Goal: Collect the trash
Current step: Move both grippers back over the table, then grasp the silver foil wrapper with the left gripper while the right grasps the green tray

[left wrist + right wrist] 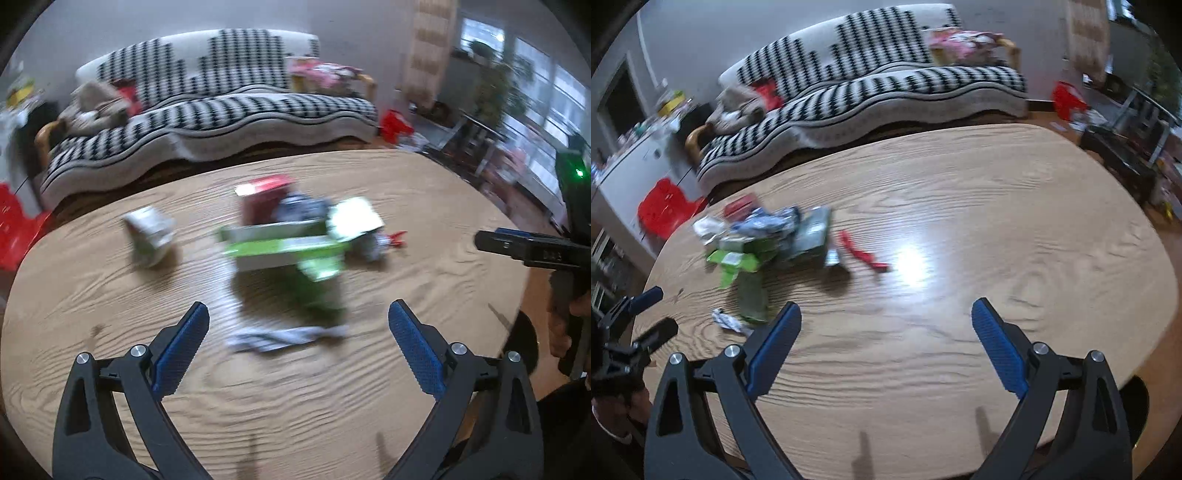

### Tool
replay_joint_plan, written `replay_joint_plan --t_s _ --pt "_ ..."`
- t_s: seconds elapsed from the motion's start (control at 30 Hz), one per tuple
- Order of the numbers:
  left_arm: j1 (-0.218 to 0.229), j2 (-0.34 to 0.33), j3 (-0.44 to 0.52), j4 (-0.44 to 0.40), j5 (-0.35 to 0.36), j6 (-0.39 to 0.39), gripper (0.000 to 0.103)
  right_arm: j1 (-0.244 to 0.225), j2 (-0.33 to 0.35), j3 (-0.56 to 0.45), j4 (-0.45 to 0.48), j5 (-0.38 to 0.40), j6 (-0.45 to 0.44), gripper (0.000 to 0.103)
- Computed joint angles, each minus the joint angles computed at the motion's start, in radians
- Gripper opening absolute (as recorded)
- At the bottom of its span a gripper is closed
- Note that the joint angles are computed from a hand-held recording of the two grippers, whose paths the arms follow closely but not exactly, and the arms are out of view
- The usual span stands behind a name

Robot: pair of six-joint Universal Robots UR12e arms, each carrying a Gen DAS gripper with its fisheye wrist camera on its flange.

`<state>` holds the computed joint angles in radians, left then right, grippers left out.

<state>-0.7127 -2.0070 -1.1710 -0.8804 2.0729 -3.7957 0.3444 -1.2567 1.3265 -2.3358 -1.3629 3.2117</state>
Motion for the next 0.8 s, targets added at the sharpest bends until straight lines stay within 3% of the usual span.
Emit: replay_joint_plan --t_s 0.17,0.5,0.8 --pt "0.015 0.048 -0.071 -0.006 0.020 -0.020 0.095 0.030 0.028 -0.033 0.027 0.020 -0.044 0.090" --pt "0.021 0.051 -0.092 -0.041 0.010 0.034 0.095 0.100 0.100 -0.111 0.101 0.022 -0.172 0.090" --pt "0.028 0.054 -0.109 -0.072 -0.007 0.048 0.095 0.141 0.160 -0.165 0.134 0.036 -0.231 0.079"
